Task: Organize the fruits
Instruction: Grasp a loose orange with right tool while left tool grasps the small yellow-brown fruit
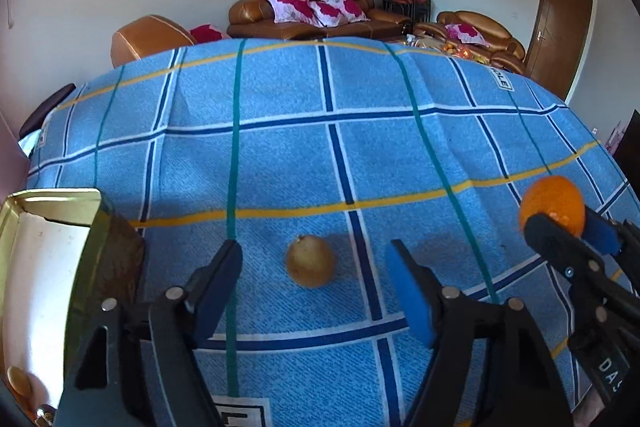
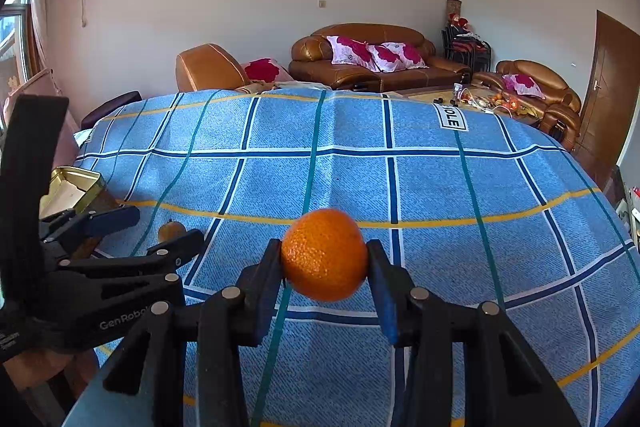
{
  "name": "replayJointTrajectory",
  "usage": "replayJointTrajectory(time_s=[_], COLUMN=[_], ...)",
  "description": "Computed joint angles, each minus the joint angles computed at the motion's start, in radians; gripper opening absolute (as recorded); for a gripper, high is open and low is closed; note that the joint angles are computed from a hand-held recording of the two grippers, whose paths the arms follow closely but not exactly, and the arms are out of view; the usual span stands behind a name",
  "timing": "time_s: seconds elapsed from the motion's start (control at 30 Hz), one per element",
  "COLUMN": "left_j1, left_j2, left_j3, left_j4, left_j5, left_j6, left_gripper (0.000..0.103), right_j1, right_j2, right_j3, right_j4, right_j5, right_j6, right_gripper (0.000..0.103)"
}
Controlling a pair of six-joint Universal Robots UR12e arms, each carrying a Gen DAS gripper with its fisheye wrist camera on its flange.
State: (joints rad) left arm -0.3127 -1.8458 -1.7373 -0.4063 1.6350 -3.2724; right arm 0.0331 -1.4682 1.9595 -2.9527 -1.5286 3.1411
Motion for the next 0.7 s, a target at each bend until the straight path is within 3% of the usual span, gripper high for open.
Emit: replayJointTrajectory(time_s=[0.03, 0.13, 0.2, 0.23, 0.5, 0.7], left_j1=[0.006, 0.023, 0.03, 0.031, 0.06, 0.08], left_j2=[-0.004, -0.014, -0.014, -0.011, 0.029, 0.059], left_j3=[0.008, 0.022, 0.021, 0.017, -0.039, -0.084], left_j4=[-0.026, -0.049, -0.048, -0.048, -0.016, 0.03], left_j5=[-0.019, -0.067, -0.093, -0.103, -0.201, -0.226], left_j6=[-0.008, -0.03, -0.026, -0.018, 0.027, 0.027], left_gripper=[0.069, 0.052, 0.034, 0.031, 0.028, 0.028], right_j1=[0.001, 0.006, 0.007, 0.007, -0.001, 0.0], right_j2=[0.001, 0.004, 0.003, 0.003, -0.001, -0.007], right_j3=[-0.001, 0.001, 0.004, 0.005, 0.017, 0.033], right_j4=[0.002, 0.012, 0.013, 0.013, -0.02, -0.072], right_j5=[0.001, -0.004, -0.005, -0.005, 0.037, 0.05], right_j6=[0.001, -0.011, -0.017, -0.016, -0.006, -0.008], right_gripper=[0.044, 0.044, 0.044, 0.044, 0.044, 0.044])
